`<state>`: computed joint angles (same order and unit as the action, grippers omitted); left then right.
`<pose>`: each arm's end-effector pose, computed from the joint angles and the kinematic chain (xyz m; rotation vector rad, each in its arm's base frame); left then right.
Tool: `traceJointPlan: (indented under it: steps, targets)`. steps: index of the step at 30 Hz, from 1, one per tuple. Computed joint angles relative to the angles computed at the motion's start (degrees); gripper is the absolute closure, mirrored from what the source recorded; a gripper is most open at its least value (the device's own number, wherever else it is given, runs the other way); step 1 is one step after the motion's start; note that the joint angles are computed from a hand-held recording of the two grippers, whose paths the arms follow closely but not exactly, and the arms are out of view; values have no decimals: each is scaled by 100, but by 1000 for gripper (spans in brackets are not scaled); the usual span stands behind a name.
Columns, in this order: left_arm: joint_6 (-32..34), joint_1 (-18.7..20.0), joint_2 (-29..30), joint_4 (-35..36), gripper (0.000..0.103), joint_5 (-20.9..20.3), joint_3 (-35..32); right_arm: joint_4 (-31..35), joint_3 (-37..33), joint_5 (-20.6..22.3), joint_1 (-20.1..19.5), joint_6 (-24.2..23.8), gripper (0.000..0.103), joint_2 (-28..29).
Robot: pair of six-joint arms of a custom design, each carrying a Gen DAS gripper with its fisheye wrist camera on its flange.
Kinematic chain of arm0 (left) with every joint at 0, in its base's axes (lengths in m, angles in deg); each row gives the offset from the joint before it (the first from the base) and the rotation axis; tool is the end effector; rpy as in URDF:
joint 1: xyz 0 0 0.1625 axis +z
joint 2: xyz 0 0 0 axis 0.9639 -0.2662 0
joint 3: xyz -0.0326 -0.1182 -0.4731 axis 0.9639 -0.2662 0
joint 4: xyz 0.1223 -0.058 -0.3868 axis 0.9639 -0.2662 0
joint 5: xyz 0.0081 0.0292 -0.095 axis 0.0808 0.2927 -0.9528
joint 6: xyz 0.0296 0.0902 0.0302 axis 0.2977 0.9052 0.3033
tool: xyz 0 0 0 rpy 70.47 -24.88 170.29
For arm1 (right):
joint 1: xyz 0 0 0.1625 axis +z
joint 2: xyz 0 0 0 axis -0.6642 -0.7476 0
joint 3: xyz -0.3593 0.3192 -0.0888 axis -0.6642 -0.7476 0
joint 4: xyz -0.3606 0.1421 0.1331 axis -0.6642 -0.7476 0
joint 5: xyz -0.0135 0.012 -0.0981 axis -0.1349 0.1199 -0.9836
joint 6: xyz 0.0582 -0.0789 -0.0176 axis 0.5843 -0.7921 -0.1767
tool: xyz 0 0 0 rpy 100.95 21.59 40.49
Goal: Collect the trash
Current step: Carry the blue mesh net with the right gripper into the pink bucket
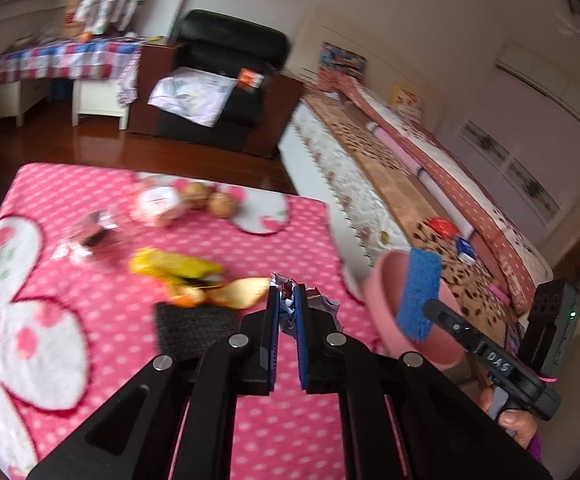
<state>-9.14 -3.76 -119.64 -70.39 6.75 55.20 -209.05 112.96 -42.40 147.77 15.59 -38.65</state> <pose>-0.1360 -0.8455 0.3152 0.8301 2.7888 -0.7086 0.2975 -0.7307 0.1118 0.0869 -2.4305 1.3186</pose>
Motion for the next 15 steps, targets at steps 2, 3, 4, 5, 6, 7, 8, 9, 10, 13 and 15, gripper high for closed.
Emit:
traceJointPlan:
  steps: [2,3,4,5,6,7,8,9,10,13,15]
  targets:
    - [70,-94,64,49,96,-73,-12,-163,148,-137,-32,23,95,-74]
    - [129,-152,105,64,96,-123,-17,-247,228,-208,-48,28,95,-112]
    - [160,-184,124,59,96,-149,-7,-340,324,-281,-65,20,95,-162]
    - [216,-231,158,55,96,-188,0,-421,398,-368,-78,12,95,-199]
    - [262,-278,200,68,96,-221,-3,-460,438,-408,-95,9,95,-223]
    - [294,-324,245,92,96,-246,-10,-520,508,-457,-116,25,95,-261]
    - [315,-351,278,111,96,-261,-21,-576,580,-481,-140,54,95,-299]
    - [344,-390,314,130,96,-279,-20,-623,643,-494,-155,76,95,-327]
    - [370,-421,346,145,96,-287,-19,-649,683,-517,-175,113,95,-348]
    - [443,-523,456,199,96,-276,0,-719,826,-551,-222,235,95,-409]
    - [499,-583,535,229,96,-240,1,-756,899,-547,-262,282,95,-445]
